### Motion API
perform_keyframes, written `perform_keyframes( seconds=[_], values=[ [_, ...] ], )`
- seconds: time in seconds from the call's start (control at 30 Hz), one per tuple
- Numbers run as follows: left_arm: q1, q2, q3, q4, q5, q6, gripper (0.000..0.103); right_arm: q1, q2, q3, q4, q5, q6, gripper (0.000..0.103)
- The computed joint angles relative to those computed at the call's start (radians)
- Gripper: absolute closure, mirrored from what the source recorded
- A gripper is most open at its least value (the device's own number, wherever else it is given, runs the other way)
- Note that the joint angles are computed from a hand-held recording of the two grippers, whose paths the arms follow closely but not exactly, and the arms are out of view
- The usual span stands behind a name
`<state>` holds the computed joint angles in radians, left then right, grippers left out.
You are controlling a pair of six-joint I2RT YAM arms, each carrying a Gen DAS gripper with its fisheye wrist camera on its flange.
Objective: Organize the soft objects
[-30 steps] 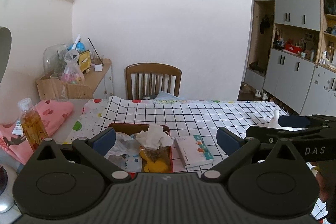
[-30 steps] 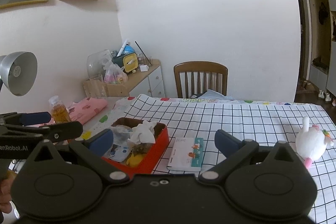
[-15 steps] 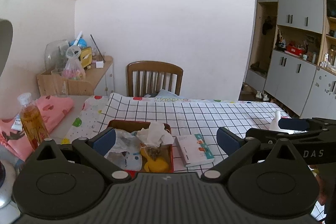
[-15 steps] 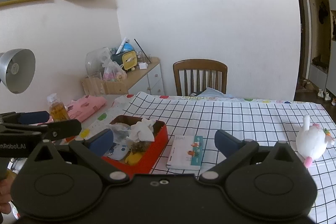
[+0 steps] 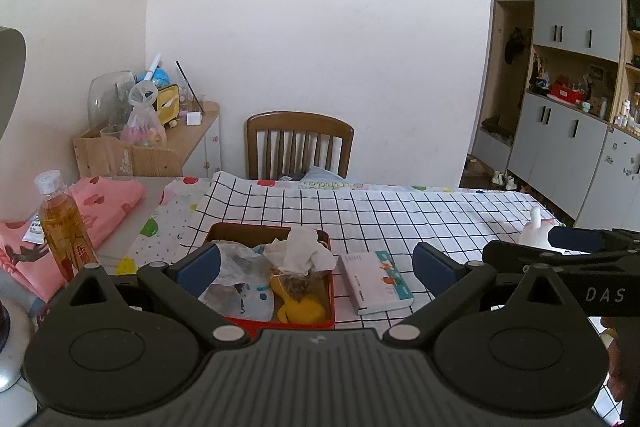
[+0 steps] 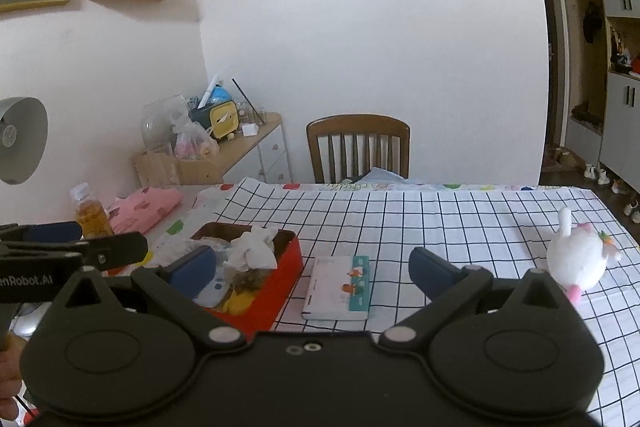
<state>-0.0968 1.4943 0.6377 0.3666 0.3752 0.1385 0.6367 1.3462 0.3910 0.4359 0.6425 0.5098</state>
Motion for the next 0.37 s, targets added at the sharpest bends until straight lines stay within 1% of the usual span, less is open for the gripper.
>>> perform_keyframes(
  seconds=[0.07,0.23,0.37],
  values=[
    [-0.001,-0.001,-0.003,0.005,-0.002,0.0,0.0,0.004,0.002,0.0,-0.001,0.019,0.001,0.0],
    [-0.003,0.001,-0.01,0.027,-0.01,0.002,0.0,-0.009,0.012,0.006,-0.007,0.019,0.014,0.0],
    [0.0,0.006,-0.002,0.017,0.006,0.002,0.0,-0.017,0.021,0.008,-0.001,0.017,0.011,0.0]
  ],
)
